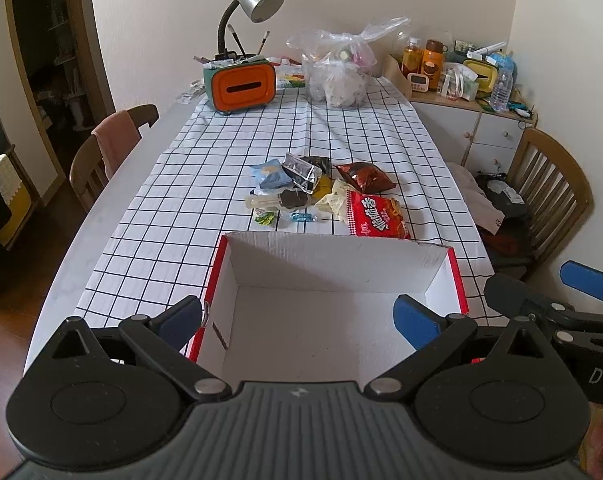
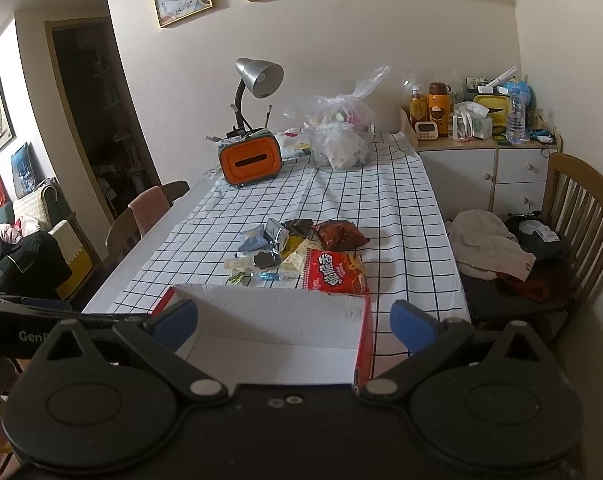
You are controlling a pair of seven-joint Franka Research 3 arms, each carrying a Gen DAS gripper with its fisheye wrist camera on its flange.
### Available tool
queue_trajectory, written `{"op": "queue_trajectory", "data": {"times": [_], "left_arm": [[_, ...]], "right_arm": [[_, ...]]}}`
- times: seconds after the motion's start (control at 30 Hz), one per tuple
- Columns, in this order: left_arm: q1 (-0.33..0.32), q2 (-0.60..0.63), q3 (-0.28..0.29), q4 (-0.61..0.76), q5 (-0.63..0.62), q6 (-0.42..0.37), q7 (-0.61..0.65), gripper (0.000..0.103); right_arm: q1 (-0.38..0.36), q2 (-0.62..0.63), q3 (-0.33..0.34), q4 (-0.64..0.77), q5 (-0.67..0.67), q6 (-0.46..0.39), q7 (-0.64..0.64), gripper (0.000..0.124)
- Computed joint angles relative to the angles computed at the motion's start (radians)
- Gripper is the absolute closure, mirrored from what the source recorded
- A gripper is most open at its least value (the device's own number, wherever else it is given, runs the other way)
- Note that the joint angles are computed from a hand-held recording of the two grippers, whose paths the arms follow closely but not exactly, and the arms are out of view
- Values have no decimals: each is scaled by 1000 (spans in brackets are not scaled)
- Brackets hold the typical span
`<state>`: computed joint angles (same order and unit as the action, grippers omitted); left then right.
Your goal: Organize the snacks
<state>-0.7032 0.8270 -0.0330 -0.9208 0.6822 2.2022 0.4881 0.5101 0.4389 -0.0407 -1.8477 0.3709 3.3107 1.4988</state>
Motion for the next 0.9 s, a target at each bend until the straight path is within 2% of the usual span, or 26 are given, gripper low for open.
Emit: {"op": "queue_trajectory", "data": {"times": [0.23, 0.5, 0.6, 0.9], "left_arm": [[-4, 22, 4, 39, -7, -15, 16, 0], [-3, 20, 5, 35, -12, -9, 15, 0], [-4, 19, 7, 33, -11, -7, 15, 0], [-3, 15, 7, 26, -6, -2, 9, 0]], "right_arm": [[22, 4, -25, 5, 4, 3, -4, 21], [18, 4, -19, 2, 6, 9, -10, 21], [-4, 2, 6, 1, 2, 15, -17, 22], [8, 1, -1, -3, 19, 29, -38, 22]]}}
